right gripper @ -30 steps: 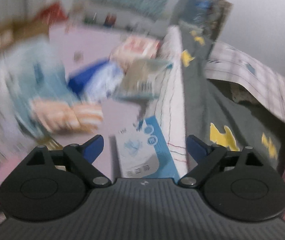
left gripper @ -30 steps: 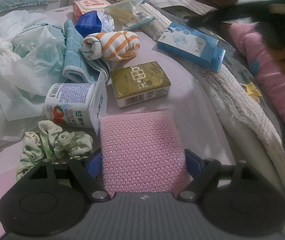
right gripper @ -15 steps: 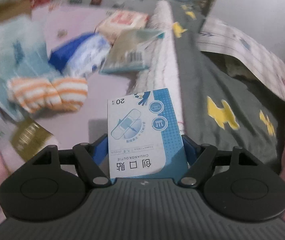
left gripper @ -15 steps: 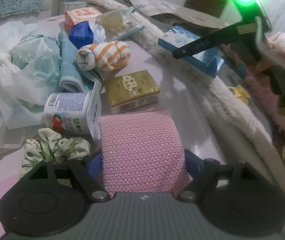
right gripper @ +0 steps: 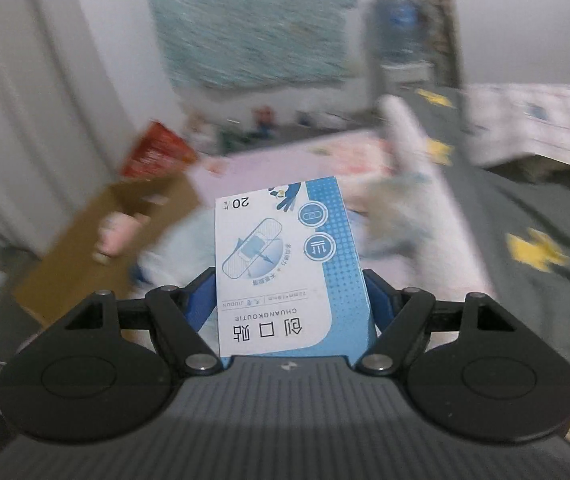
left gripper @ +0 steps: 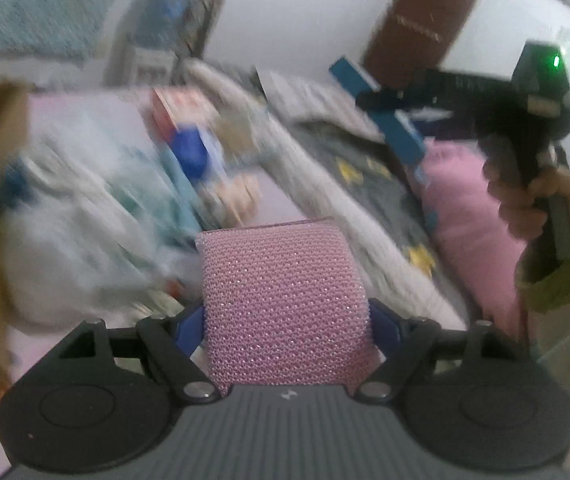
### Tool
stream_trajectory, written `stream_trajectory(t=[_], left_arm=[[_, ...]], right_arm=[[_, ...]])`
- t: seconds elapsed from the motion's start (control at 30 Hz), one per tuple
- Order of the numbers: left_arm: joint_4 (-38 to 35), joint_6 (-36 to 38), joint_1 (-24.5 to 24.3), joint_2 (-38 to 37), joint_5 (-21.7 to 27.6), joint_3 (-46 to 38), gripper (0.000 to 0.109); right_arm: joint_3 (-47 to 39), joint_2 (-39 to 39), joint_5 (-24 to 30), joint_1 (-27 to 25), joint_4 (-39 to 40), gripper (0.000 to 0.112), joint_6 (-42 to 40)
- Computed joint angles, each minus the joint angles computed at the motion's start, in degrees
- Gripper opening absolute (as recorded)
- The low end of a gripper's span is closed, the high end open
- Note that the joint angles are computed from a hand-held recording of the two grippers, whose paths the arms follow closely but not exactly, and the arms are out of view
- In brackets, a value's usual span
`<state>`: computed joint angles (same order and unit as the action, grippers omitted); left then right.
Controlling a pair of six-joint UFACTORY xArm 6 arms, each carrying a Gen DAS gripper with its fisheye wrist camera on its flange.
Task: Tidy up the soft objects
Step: 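Carry the sponge and bandage box to the cardboard box and release both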
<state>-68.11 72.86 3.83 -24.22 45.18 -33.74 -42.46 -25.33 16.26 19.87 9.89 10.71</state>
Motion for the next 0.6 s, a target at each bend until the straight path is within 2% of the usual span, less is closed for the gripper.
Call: stream_trajectory(t=[0.1,0.17,0.23,0.33,0.4,0.5,0.6], left_arm=[[0.43,-0.89,4.93,-1.53,0.1,-2.25,0.083],[1.83,-2.15,7.18,-0.67,-2.09,-5.03,0.083],[2.74,-2.76,8.57,1.19,-5.15,-8.09,0.083],[4.03,-3.53,9.58,6.43,-10.75,-14.04,0.083],[7.76,-7.38,10.19,12.19,-12.97,-19.76,0.083],[15.56,-15.15,10.24,22.52,-15.49,-29.54,0.083],[22.32,-19.29,9.85,31.71,-19.7,-37.39,0.083]], right_arm=[[-6.58,6.13,-1.43,3.51,15.72,0.074,-12.24],[-12.84,11.7,-1.06,5.27,26.63,0.074,-20.87],[-19.87,17.9,0.14,6.56,33.66,0.074,-26.4],[-30.68,27.39,3.21,7.44,37.54,0.074,-28.68],[-37.9,33.45,5.84,7.45,37.08,0.074,-26.7],[-51.26,44.17,11.25,7.06,34.41,0.074,-20.24],[-64.97,54.4,16.41,6.82,30.54,0.074,-12.73]])
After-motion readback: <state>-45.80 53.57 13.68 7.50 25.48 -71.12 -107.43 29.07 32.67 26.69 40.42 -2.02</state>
